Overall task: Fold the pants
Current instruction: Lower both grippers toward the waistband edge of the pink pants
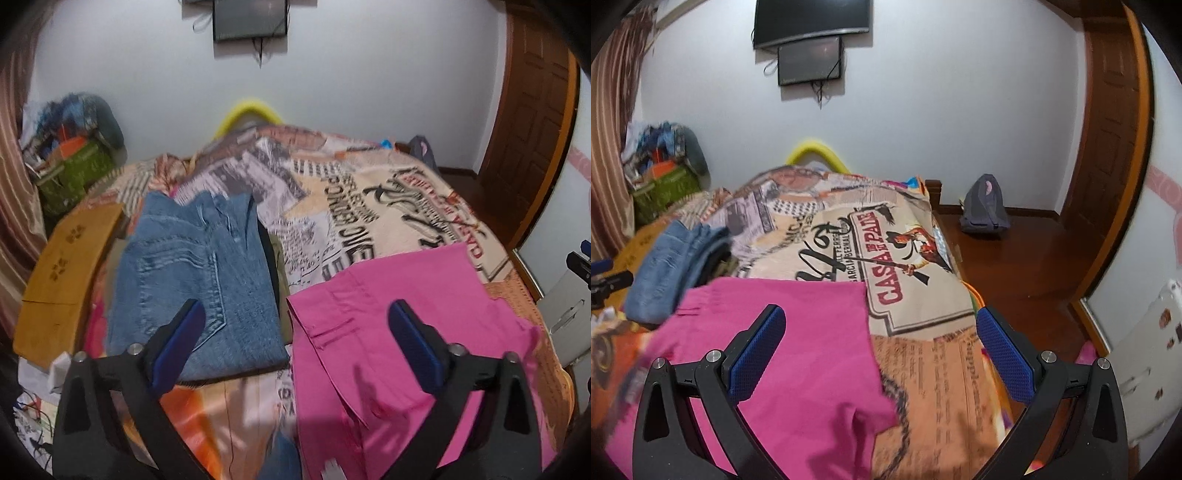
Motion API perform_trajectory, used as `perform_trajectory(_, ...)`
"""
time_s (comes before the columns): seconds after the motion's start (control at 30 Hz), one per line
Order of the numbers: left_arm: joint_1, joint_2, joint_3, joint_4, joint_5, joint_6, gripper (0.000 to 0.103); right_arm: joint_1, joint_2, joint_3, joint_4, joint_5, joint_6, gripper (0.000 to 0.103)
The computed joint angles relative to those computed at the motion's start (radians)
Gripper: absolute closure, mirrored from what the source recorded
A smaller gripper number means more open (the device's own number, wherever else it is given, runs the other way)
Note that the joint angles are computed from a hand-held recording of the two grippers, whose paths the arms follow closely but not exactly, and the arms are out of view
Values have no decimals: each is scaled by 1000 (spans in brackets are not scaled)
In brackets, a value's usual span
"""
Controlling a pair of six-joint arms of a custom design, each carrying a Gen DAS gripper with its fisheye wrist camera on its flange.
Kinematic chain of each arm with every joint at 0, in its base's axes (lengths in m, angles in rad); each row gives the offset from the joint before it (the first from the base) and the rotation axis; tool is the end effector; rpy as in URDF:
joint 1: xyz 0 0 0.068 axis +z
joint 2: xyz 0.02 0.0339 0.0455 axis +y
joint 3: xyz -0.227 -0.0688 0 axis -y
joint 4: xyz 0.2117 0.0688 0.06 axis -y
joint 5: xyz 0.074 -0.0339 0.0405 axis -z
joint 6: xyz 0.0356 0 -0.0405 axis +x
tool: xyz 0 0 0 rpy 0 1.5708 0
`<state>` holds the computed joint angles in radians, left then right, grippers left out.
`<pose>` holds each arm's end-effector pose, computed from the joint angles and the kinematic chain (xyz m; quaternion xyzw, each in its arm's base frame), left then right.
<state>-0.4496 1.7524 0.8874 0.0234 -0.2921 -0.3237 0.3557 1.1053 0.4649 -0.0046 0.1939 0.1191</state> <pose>0.2891 -0.1281 0.1340 0.0064 0.9258 -0.0071 0.3780 0.2000 0.0670 0.1725 -0.0622 0.8894 0.0203 0.4523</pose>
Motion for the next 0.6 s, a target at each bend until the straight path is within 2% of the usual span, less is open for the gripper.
perform_trajectory(0.03, 15, 40, 27, -3, 21, 6, 18, -15, 49, 12, 30, -13, -13, 0)
perform_trajectory(0.17, 74, 212, 127, 13, 115, 34, 33, -53, 264, 86, 121, -75, -66, 3)
perform_trajectory(0.27, 94, 313, 204, 0, 174, 59, 43, -75, 428, 183, 134, -130, -97, 12)
perform_trajectory(0.43, 115, 388, 259, -8, 239, 88, 44, -110, 625, 328, 101, -218, -133, 24)
perform_trajectory(0.6, 132, 457, 333, -32, 280, 102, 44, -113, 750, 434, 78, -227, -169, 24)
